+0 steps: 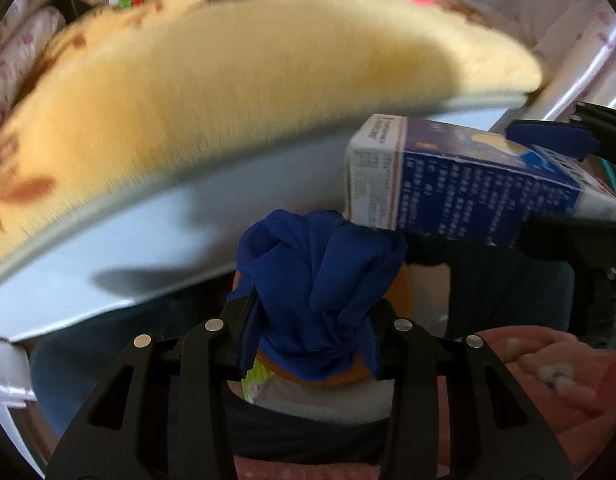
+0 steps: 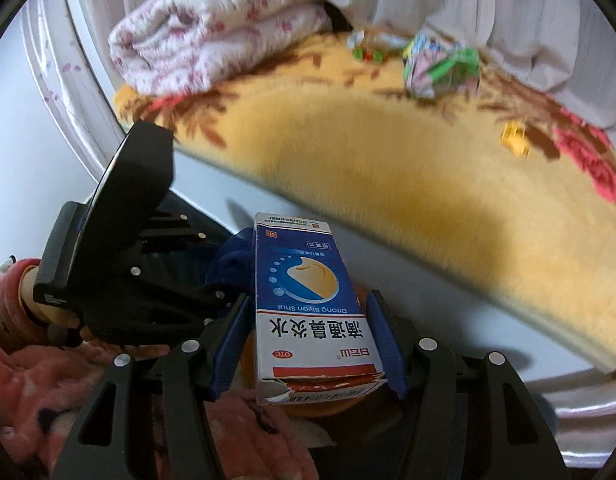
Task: Collect trash
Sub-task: 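Lower the carton and blue cloth into the orange bin, opening both grippers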
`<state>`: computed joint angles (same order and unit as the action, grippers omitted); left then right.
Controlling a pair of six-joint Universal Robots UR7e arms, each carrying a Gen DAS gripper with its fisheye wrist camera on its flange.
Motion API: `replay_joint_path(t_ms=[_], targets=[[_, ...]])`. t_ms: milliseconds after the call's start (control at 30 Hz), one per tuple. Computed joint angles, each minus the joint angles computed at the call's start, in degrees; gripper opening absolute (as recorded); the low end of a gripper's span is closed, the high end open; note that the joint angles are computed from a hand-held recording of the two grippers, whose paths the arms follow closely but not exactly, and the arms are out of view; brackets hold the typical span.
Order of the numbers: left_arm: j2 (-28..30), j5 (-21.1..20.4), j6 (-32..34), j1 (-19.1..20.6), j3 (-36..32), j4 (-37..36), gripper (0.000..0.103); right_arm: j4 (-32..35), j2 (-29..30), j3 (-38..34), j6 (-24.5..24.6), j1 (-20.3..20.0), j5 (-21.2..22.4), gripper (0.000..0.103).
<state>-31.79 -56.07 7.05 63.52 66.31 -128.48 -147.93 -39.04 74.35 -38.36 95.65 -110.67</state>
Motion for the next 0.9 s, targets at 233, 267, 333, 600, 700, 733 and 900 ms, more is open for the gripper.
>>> replay_joint_path(t_ms=[233,267,333,600,700,733,900], targets=[[3.07,0.63,-3.59,1.65,-3.27,6.52,0.039,3.27,2.94,-1.97,2.66,-1.57,-2.42,0.058],[3.45,0.47,-4.31,1.92,-3.73,7.56,0.039,3.54,3.44,-2.29,3.04,-1.76,-2.86,0.058],[4.13,0.51,-4.80,2.34,-4.49,8.95,0.039,4.72,4.24,-3.09,3.95,-2.16,-3.22,0.058],[6.13,0.65,-6.66,3.00,-7.02,12.72,0.039,6.32,5.99,-4.38,5.87,-2.93,-4.56,0.059],[6.81,0.40,-7.53,3.27,-8.86,14.64,0.040,6.74,6.25,-4.68,6.35,-3.05,-4.67,0.059],[7.16,0.25,-7.87,3.32,-9.61,15.34,0.041,6.61,6.30,-4.65,6.45,-3.08,-4.71,0.059],[7.17,2.13,-8.38,3.14,-9.39,14.70,0.060,6.02,6.71,-5.14,7.15,-3.08,-4.50,0.072]])
